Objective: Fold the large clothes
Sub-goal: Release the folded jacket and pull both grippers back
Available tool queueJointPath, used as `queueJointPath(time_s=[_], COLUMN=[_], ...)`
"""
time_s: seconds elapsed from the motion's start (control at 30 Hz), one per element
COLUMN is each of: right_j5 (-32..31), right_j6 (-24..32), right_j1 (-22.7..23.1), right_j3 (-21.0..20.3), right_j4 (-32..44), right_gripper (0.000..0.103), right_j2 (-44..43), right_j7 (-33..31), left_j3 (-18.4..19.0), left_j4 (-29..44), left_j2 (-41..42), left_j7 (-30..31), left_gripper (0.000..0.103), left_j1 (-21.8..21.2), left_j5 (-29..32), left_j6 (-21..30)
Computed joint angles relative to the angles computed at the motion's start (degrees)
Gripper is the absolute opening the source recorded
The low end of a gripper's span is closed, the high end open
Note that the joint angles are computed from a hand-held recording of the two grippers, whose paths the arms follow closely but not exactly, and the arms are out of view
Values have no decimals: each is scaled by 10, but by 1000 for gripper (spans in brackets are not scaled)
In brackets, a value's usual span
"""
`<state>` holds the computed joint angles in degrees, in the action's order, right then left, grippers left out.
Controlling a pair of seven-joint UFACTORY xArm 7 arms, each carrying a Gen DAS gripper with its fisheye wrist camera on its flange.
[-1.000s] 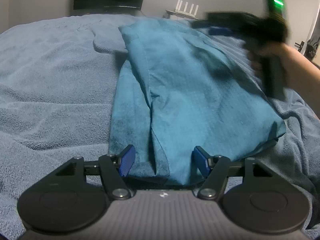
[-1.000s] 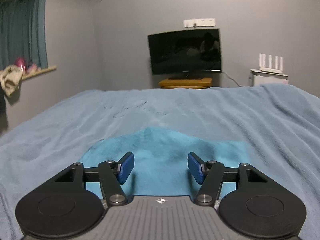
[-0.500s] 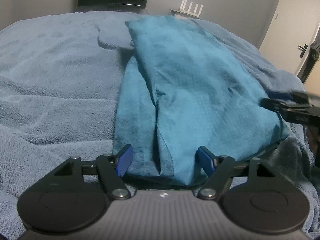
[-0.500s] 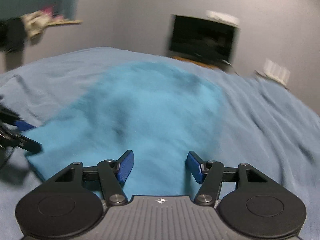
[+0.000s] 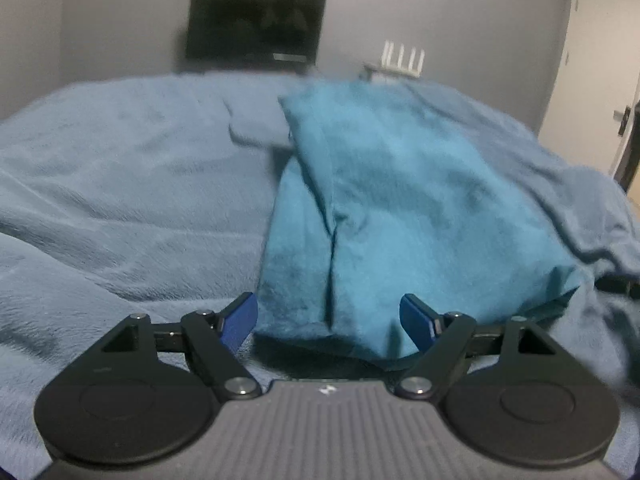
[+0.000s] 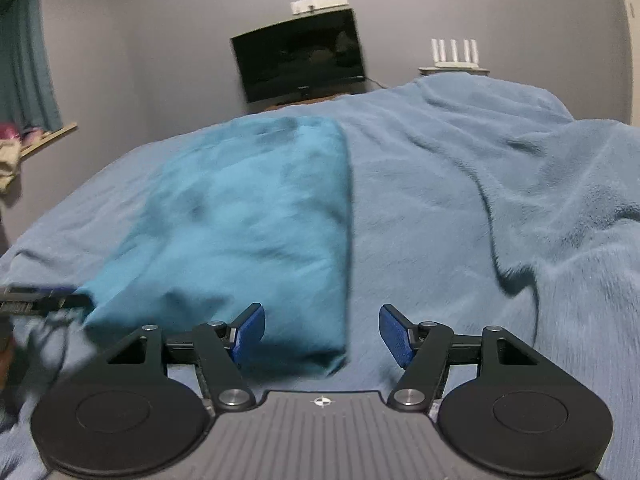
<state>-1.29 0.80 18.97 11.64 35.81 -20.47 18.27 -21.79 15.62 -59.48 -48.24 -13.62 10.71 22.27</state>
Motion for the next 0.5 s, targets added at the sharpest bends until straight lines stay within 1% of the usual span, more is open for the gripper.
queueJointPath(time_s=[0.03,0.07,0.1,0.13,0.17,0.2,0.27,0.37,0.4,0.43,0.47,0.5], right_j5=[1,0,-1,1,6,10,5,-18,-29,-37,-45,-58], right_j6=[6,6,10,15,21,24,35,44,47,48,46,40], right_j1=[6,6,3,6,17,28,28,-3,-22,-33,-48,-76], right_j3=[3,12,25,30,29,28,44,88,109,120,134,159], right_j4=[-10,-18,-26,-35,-43,-51,-67,-77,-76,-75,-73,-69], right_gripper=[68,69,73,77,78,80,81,91,96,99,100,101], right_j2=[-17,-28,-46,-62,-77,-88,-113,-140,-146,-147,-145,-137], right_j7=[1,7,17,26,32,37,50,79,94,106,121,140], left_j3=[-7,-17,-25,-35,-44,-55,-74,-96,-104,-110,-116,-123], left_j4=[-3,-4,-4,-4,-4,-3,6,24,31,40,49,53], left_j2=[-15,-32,-45,-59,-68,-76,-84,-68,-57,-44,-28,-16], left_j7=[-11,-28,-41,-57,-72,-87,-107,-126,-129,-129,-129,-134], left_gripper=[82,88,92,93,93,94,94,98,99,99,99,99], left_j1=[-4,-11,-17,-27,-37,-50,-77,-103,-103,-101,-95,-90], left_j5=[-4,-10,-14,-20,-24,-29,-33,-30,-23,-15,-5,4], left_j6=[3,11,18,26,33,48,90,133,141,153,162,166])
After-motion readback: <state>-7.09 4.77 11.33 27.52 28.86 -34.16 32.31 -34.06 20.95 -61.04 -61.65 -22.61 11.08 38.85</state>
